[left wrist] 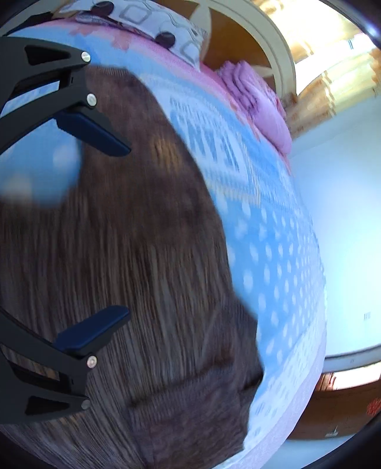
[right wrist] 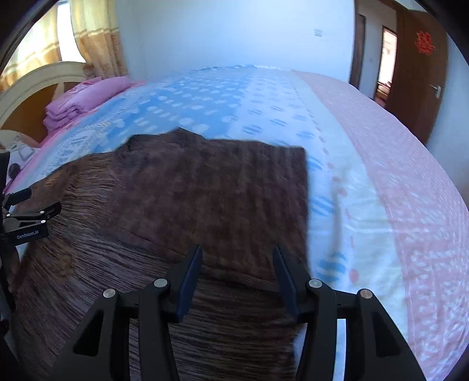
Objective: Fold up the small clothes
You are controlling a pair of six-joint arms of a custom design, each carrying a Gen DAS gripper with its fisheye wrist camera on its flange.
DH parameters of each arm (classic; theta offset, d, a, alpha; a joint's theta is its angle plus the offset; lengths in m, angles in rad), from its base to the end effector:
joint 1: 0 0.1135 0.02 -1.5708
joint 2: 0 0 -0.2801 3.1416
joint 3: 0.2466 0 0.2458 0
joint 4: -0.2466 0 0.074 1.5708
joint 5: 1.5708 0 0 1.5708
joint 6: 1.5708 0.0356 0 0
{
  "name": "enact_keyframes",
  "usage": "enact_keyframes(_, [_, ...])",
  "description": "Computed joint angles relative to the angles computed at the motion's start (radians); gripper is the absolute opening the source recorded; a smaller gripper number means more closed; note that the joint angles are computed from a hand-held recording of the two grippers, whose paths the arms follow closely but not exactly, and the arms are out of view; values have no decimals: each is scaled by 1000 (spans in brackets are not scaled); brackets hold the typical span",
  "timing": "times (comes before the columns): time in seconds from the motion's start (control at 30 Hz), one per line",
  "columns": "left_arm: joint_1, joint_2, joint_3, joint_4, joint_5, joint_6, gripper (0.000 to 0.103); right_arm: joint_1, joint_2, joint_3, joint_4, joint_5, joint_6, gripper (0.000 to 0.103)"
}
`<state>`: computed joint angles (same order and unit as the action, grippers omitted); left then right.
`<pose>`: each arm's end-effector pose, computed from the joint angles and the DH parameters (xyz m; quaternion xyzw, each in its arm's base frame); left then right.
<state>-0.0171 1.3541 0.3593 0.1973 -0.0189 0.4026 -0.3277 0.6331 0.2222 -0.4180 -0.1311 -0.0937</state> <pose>0.2165 -0.0030 0.1414 0.1894 0.9066 0.0808 0.3684 0.1061 -0.0312 0.1584 0.0850 0.9264 -0.0160 0.3665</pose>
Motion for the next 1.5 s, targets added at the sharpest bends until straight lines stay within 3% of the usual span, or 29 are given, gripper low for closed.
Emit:
enact_keyframes(0.1, [215,59,82,14,79,96,103,190,105,-1,139,87,131,59])
enact_keyframes(0.23, [423,234,228,78,107,155,103,284,280,-33,282,108,192,59])
enact_keyframes(0.37, [561,428,391,112,88,172,103,351,236,-47,249,160,229,59])
enact_keyframes(0.5, [646,558,533,38,99,152,102,403,194,-65,223,209,250,59])
enact_keyframes(0.6, [682,617,621,-73,145,115,92,428,193,-76,235,235,261,61])
enact_keyframes(0.9, [691,620,660,-184,261,85,87,453,185,-90,253,264,269,63])
enact_keyframes(0.93, [690,623,663,-198,273,86,84,460,184,-91,253,272,272,63])
enact_keyframes(1.13, [692,668,723,-299,370,58,40,480,163,-97,241,294,283,64])
enact_keyframes(1.2, [696,672,751,-356,413,55,10,482,160,-98,241,296,285,64])
enact_keyframes(1.5, [708,620,793,-465,492,28,9,474,152,-102,239,290,281,64])
